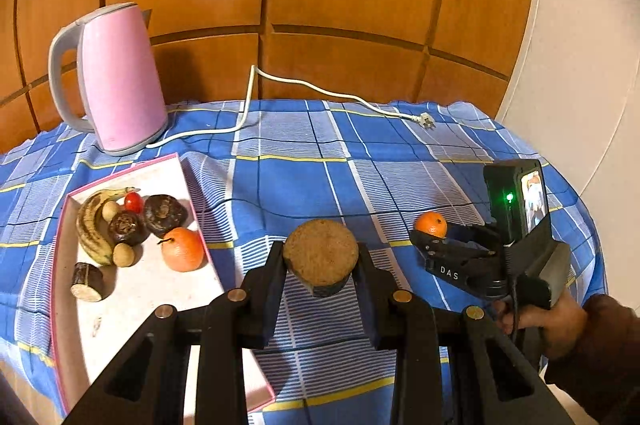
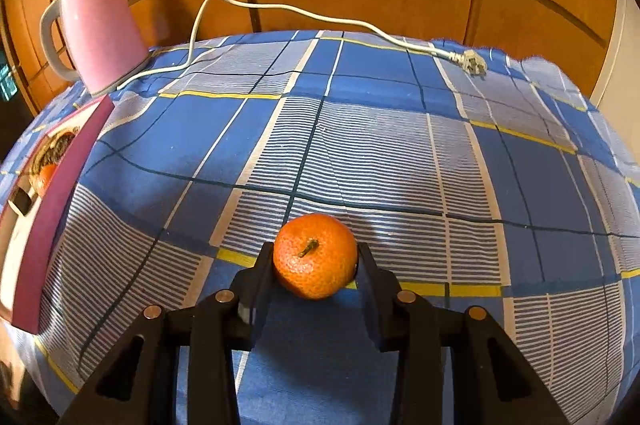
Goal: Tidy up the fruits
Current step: 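Carry the pale root piece into the tray and open the left gripper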
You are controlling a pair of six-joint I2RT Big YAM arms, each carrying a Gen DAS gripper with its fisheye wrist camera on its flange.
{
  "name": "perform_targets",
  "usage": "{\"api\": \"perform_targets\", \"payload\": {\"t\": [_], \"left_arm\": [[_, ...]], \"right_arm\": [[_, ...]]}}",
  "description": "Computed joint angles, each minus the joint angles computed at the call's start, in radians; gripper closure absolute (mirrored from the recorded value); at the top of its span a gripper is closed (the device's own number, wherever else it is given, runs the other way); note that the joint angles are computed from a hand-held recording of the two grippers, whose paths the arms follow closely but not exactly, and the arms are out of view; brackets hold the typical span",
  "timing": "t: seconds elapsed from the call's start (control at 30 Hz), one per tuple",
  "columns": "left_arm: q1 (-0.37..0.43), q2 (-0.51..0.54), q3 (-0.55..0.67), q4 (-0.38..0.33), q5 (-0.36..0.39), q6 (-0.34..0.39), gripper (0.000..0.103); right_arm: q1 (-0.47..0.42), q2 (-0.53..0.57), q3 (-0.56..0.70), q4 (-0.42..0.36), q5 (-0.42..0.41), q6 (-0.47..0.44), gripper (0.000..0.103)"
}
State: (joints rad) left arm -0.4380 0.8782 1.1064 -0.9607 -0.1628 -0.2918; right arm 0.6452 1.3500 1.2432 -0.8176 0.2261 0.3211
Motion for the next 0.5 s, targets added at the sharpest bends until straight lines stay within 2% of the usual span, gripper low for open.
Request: {"api": "perform_targets", "payload": {"t": [0.23,0.5], "left_arm": [[0.027,-0.028,0.000,-0.027,0.006,-0.014,0.070],[0.114,-0.070,-0.014,-0.069,0.016,-0.019,0.070]], "right_arm": [[0.011,-0.010,-0.023,0.034,0.030,-0.014,0.064],[0.012,-0.014,-0.030,0.046,0.035,-0.012,0.064]]}}
